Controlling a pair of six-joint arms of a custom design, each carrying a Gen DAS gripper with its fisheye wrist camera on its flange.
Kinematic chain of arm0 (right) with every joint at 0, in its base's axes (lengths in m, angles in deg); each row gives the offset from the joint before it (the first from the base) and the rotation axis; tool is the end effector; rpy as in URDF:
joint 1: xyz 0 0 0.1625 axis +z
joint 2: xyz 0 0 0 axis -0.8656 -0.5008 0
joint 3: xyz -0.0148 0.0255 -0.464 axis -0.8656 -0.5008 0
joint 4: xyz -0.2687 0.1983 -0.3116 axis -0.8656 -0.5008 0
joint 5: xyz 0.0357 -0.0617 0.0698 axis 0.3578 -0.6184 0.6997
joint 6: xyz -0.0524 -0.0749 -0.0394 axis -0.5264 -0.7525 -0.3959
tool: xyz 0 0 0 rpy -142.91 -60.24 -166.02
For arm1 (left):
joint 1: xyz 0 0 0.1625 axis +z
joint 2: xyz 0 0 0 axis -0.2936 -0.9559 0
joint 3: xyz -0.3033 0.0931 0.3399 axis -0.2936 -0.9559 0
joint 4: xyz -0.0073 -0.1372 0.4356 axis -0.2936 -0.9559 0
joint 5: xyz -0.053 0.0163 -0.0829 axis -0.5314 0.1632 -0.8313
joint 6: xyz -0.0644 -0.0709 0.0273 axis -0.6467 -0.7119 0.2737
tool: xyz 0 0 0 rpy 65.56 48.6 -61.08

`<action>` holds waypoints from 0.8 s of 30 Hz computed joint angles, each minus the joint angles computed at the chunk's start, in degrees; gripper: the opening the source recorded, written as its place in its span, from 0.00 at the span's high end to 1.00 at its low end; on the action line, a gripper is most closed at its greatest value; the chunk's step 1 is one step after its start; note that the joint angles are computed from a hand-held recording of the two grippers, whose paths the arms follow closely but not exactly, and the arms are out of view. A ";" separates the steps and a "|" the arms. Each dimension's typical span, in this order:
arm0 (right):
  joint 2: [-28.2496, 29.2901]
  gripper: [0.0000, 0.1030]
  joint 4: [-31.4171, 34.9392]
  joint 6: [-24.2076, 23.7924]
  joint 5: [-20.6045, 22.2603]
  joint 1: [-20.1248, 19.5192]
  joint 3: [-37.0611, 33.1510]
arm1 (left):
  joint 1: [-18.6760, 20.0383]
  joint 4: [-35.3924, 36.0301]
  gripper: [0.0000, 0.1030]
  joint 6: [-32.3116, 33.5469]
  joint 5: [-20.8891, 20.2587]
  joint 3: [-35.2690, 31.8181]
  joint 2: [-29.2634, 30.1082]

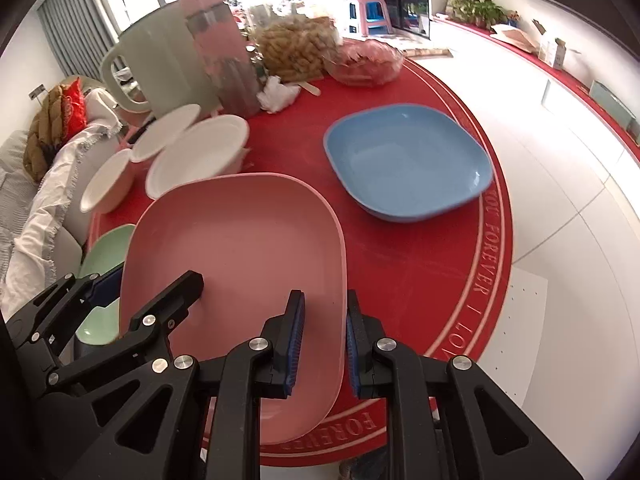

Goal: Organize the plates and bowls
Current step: 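Carry the pink plate onto the green plate and open both grippers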

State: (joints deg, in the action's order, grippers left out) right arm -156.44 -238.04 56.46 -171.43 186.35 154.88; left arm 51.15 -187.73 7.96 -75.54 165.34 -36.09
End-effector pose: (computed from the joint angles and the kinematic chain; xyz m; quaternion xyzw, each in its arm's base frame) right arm 0.3962 -0.4370 0.2581 0.0300 -0.9074 0.3110 0.2811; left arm -0.3148 -0.4574 0.3065 0.3317 0.8658 -0.2270 0.2980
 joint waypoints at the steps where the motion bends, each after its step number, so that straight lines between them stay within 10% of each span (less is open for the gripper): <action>1: 0.52 0.80 -0.02 -0.12 0.00 0.32 -0.54 | 0.07 -0.16 0.53 -0.02 0.18 0.01 -0.42; 24: 19.19 0.80 3.76 -8.11 9.89 3.13 -18.58 | 8.55 2.17 0.53 -2.15 9.17 -0.47 -11.78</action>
State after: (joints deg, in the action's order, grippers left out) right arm -137.25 -234.28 48.35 -161.54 189.48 136.31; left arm 59.70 -185.56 5.81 -66.37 164.87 -47.86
